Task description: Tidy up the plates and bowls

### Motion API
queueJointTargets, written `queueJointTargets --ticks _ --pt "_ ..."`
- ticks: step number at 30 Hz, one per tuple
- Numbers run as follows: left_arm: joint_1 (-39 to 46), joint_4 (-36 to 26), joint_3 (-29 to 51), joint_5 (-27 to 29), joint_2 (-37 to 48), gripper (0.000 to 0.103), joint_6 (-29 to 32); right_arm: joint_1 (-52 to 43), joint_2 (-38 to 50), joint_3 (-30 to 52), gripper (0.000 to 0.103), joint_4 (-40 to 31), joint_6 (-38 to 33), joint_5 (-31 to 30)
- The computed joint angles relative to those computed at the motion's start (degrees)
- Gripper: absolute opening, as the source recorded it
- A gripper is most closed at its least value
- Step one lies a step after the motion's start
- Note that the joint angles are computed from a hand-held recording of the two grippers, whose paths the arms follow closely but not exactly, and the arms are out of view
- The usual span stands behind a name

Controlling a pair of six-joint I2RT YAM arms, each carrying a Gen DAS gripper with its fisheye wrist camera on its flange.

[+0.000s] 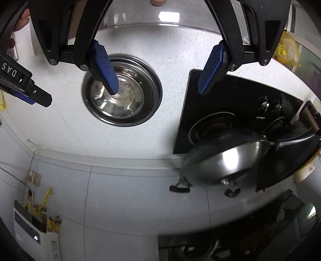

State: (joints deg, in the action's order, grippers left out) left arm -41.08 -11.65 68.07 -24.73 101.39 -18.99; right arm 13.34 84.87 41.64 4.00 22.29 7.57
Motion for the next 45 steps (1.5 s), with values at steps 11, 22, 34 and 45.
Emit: queueJointTargets --ticks 11,22,34,45 --pt "-5.39 -1.84 -8.64 -6.29 -14.55 0.084 0.3 8.13 -22.29 -7.35 0.058 -12.0 5.01 9.98" --pt "-3.54 -2.65 -18.81 -2.54 -29.52 0.086 4.25 29.05 -29.78 -8.62 0.058 -26.82 25.36 31.44" --pt "-6.31 -10.25 -27.18 -3.88 -45.32 0.086 2.87 54.22 -23.63 -2.93 0.058 -51.39 59.05 45.9" --pt "-15.72 -17.96 -26.99 -13.58 -50.97 0.091 -4.07 63.1 -24.96 -0.59 0.058 -63.72 70.37 48.45"
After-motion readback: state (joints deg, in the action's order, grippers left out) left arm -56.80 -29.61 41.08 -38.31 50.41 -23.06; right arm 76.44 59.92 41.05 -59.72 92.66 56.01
